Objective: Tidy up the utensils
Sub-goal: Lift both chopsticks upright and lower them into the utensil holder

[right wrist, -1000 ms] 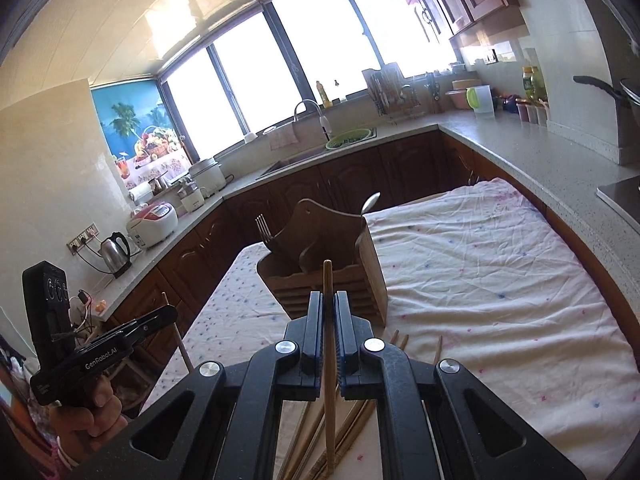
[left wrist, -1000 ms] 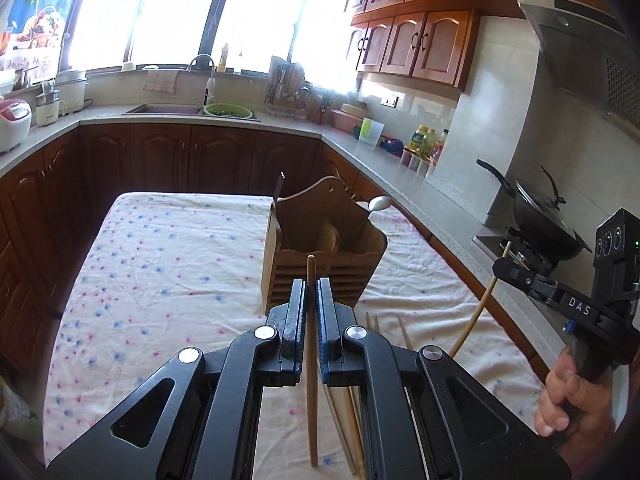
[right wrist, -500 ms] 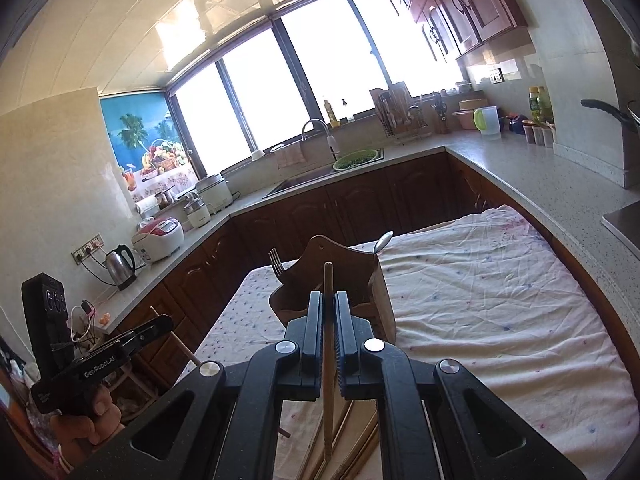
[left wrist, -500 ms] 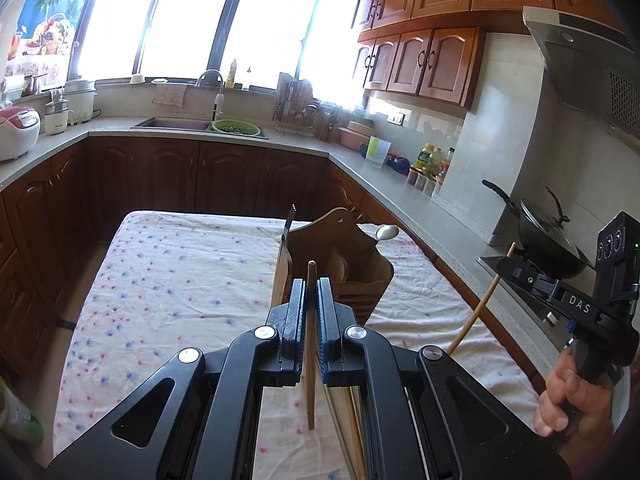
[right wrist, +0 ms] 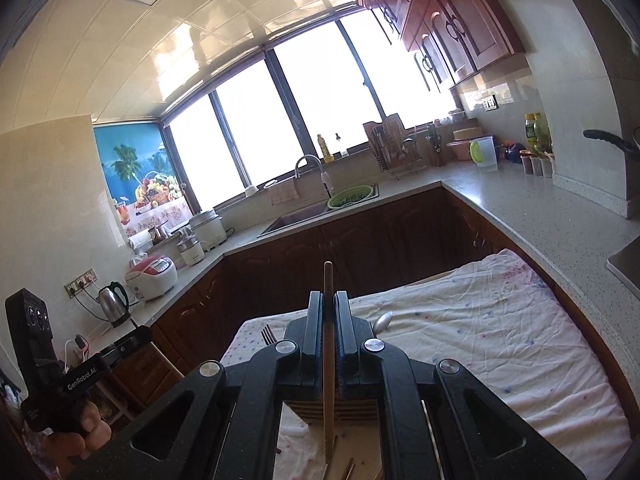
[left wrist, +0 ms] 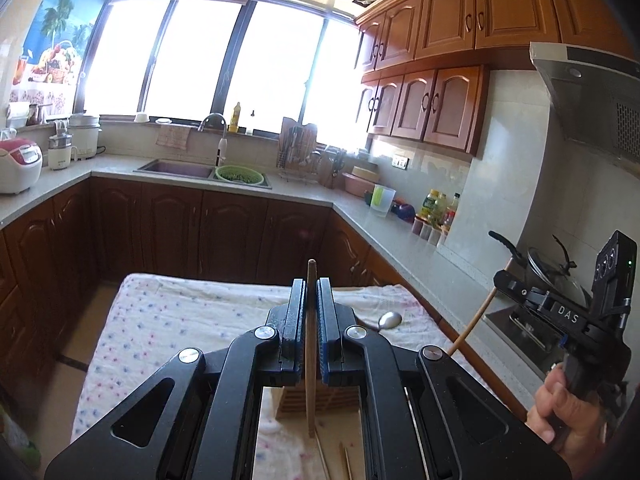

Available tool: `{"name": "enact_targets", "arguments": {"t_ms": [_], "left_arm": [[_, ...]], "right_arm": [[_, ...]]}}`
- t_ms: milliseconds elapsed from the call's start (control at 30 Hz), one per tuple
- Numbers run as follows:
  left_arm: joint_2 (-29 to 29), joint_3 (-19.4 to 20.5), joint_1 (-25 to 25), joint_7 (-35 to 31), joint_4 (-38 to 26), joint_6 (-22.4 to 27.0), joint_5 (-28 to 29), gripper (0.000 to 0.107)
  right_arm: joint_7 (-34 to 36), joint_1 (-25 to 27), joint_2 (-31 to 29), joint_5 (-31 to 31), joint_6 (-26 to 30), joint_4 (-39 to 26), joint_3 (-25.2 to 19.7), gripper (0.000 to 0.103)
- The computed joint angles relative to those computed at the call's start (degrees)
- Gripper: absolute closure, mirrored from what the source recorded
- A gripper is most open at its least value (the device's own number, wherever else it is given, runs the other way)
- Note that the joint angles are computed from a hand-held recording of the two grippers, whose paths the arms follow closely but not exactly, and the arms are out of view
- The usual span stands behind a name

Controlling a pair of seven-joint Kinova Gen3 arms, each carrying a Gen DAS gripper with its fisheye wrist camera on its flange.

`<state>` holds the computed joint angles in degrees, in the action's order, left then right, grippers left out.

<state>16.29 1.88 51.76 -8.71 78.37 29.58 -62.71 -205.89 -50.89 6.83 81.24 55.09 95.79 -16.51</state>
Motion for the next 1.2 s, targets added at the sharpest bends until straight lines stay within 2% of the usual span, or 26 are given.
{"name": "enact_targets", "arguments": {"t_ms": [133,300,400,667,800,900,1067,1133,1200], "left_arm": [[2.95,-0.94,-0.67,-1.94,-5.72,0.99,0.51,0.103],[7.23,-3.96,-0.41,-3.23,-11.0,1.63,3.25,0.103],[9.59,-5.85,-0.11,-3.01,-11.95,1.22,5.82,0.103],[14.05,-7.67,-0.46,-7.45,-12.6,0.27,15.95,0.102],[15.02,-10.94,2.43,-7.73,-12.85,0.67,16.35,0.101],[15.15,-10.84,2.31,-9.05,-13.35,1.12,17.4,0.101],[15.34,-10.21,1.47,-11.56,-14.49,1.79,19.56,0.101],[15.5,-9.54,1.02,-13.24,-15.3,3.0,20.78,0.1],[15.26,-8.35,0.15,-15.27,-15.65,3.71,22.49,0.09]], "right_arm": [[0.66,0.67,1.47,2.61,0.69,-2.97,1.35,0.098],[0.32,2.18,3.5,3.95,-0.31,-5.46,3.64,0.098],[-0.21,2.82,5.07,3.85,-1.18,-5.83,4.83,0.098],[-3.98,3.73,9.09,2.26,-6.18,-3.46,7.36,0.098],[-4.81,3.9,10.0,1.14,-8.58,-2.65,8.15,0.097],[-3.82,2.76,10.49,1.0,-7.15,-3.16,8.52,0.097],[-3.24,3.04,10.0,-0.68,-8.58,-3.61,8.95,0.097],[-3.3,3.12,9.93,-0.89,-9.07,-3.62,9.1,0.092],[-3.32,3.22,9.8,-1.3,-9.51,-3.65,9.19,0.089]]}}
